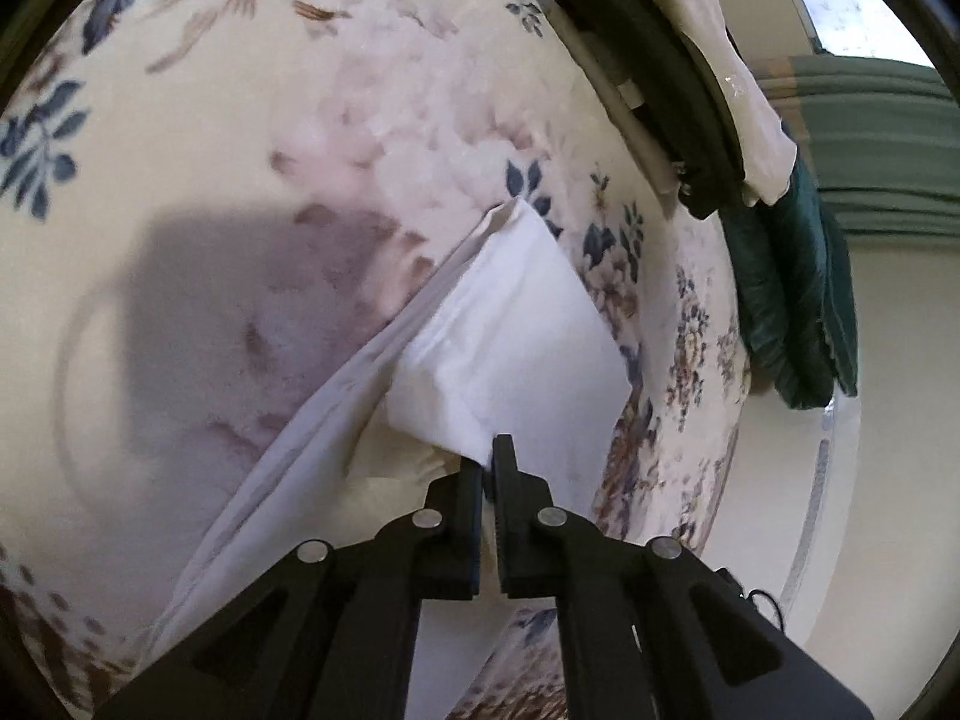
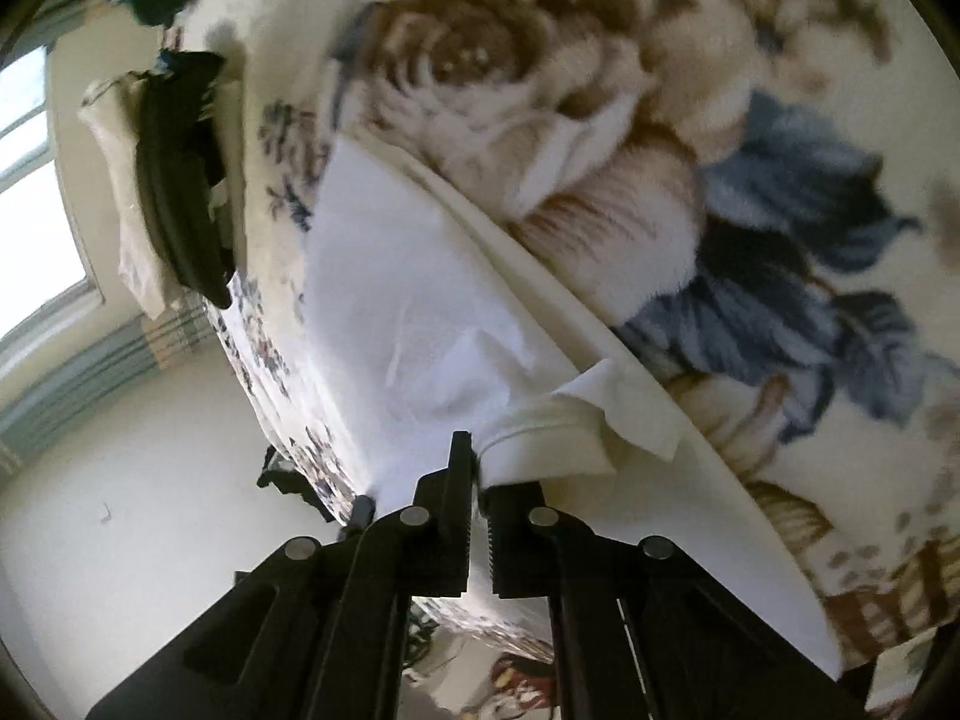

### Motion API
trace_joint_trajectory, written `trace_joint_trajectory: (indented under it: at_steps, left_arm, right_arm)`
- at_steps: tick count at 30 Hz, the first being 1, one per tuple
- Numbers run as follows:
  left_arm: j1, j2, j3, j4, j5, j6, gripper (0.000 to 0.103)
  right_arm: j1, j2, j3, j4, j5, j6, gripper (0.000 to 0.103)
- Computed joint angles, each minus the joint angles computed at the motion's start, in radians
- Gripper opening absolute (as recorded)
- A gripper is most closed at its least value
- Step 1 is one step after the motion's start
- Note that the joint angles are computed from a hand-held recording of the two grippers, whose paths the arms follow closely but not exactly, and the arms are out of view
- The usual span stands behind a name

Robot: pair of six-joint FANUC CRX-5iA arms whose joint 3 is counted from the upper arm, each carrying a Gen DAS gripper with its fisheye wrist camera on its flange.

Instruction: Fold small clothes

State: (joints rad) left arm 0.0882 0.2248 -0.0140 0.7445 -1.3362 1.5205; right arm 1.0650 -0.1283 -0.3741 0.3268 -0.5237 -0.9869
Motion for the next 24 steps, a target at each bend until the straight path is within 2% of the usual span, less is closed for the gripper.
trace_joint_trajectory:
  at_steps: [5, 7, 9, 10, 11, 12, 13, 14, 15, 18, 19, 24]
  left_arm:
    - [0.012, 0.016, -0.011, -0.071, -0.04, 0.009, 0.002]
    - [0.024, 0.021, -0.03, -0.062, -0.043, 0.018, 0.003]
    - [0.029, 0.03, -0.026, -0.059, -0.061, 0.023, 0.004]
    - [0.03, 0.031, -0.021, -0.057, -0.07, 0.016, 0.007]
    - [0.031, 0.033, -0.01, -0.063, -0.083, 0.013, 0.015]
    - [0.033, 0.027, -0.008, -0.054, -0.095, -0.001, 0.021]
    - [0.038, 0.02, -0.011, -0.043, -0.103, -0.02, 0.035]
    - [0.044, 0.011, -0.009, -0.042, -0.116, -0.039, 0.048]
    - [0.053, -0.006, -0.009, -0.045, -0.131, -0.065, 0.053]
    - [0.086, -0.056, -0.016, -0.06, -0.184, -0.121, 0.056]
    - [0.099, -0.073, -0.021, -0.068, -0.2, -0.137, 0.056]
    - [0.181, -0.19, -0.071, -0.195, -0.264, -0.234, 0.056]
  right_arm:
    - [0.001, 0.017, 0.06, -0.171, -0.083, 0.162, 0.004]
    - [-0.008, 0.025, 0.073, -0.223, -0.088, 0.22, 0.004]
    - [-0.036, 0.051, 0.136, -0.329, -0.163, 0.361, 0.005]
    - [-0.052, 0.064, 0.165, -0.381, -0.192, 0.442, 0.007]
    - [-0.067, 0.075, 0.193, -0.42, -0.222, 0.496, 0.012]
    - [-0.077, 0.08, 0.213, -0.448, -0.249, 0.54, 0.026]
    - [-0.083, 0.079, 0.229, -0.47, -0.273, 0.581, 0.039]
    - [-0.082, 0.074, 0.234, -0.476, -0.286, 0.594, 0.044]
    - [-0.079, 0.065, 0.238, -0.478, -0.299, 0.608, 0.05]
    - [-0.052, 0.023, 0.238, -0.489, -0.342, 0.654, 0.052]
    - [-0.043, 0.012, 0.236, -0.499, -0.349, 0.665, 0.056]
    - [0.042, -0.062, 0.187, -0.538, -0.378, 0.65, 0.057]
